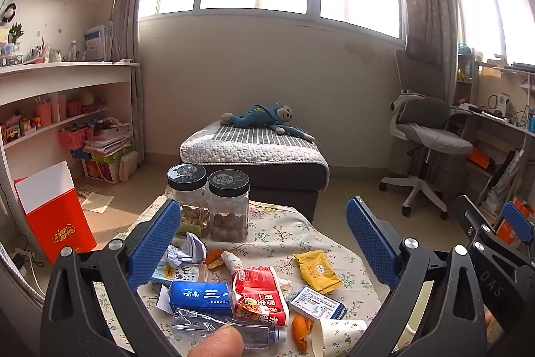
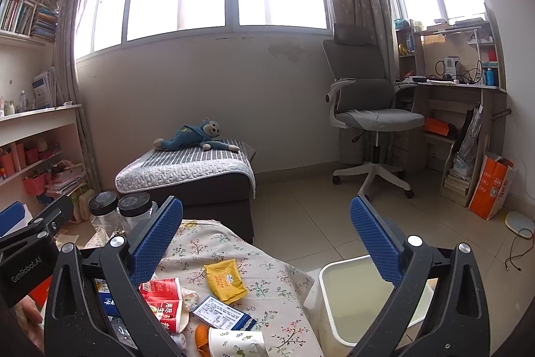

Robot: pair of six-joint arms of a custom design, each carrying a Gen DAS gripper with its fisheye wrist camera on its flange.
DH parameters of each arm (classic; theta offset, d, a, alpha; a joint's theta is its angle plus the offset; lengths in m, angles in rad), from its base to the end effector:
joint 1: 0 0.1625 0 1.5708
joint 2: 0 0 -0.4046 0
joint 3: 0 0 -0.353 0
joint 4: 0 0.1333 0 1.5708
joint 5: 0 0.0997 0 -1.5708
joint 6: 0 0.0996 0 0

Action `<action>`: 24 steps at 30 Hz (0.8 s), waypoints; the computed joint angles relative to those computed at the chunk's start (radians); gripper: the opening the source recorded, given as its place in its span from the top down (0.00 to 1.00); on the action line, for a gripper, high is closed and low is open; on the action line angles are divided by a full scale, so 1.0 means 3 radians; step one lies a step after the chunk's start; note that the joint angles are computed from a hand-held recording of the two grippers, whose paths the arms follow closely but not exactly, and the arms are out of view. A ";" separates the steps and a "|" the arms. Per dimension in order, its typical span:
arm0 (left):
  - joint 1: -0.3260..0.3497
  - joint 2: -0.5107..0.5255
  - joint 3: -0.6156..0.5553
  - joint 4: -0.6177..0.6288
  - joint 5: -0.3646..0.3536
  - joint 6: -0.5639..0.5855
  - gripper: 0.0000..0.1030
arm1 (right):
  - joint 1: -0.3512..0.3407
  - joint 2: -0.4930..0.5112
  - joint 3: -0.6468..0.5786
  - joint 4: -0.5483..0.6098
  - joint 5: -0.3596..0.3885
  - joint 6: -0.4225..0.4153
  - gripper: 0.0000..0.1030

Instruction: Collect trash

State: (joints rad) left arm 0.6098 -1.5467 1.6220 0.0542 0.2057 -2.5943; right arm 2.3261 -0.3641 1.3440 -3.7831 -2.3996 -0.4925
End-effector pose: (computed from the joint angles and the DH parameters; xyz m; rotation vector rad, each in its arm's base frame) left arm -0.1703 -0.4006 0.4389 0.2472 1.8313 -1.5437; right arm 0.5038 -0.4477 0.0851 0.6717 -2.0141 1.5400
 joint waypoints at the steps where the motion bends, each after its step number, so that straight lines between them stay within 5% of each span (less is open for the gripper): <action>1: 0.0004 0.0012 -0.0011 0.0021 0.0002 -0.0020 0.06 | -0.0001 0.0000 0.0002 -0.0006 0.0000 -0.0003 0.07; 24: -0.0019 0.0116 -0.0019 0.0188 0.0003 -0.0242 0.06 | -0.0028 -0.0079 0.0105 -0.0097 -0.0077 -0.0079 0.07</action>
State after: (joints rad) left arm 0.6041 -1.5121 1.6164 0.1105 0.2066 -2.6669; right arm 2.3176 -0.3878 1.3756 -3.8122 -2.4228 -0.5162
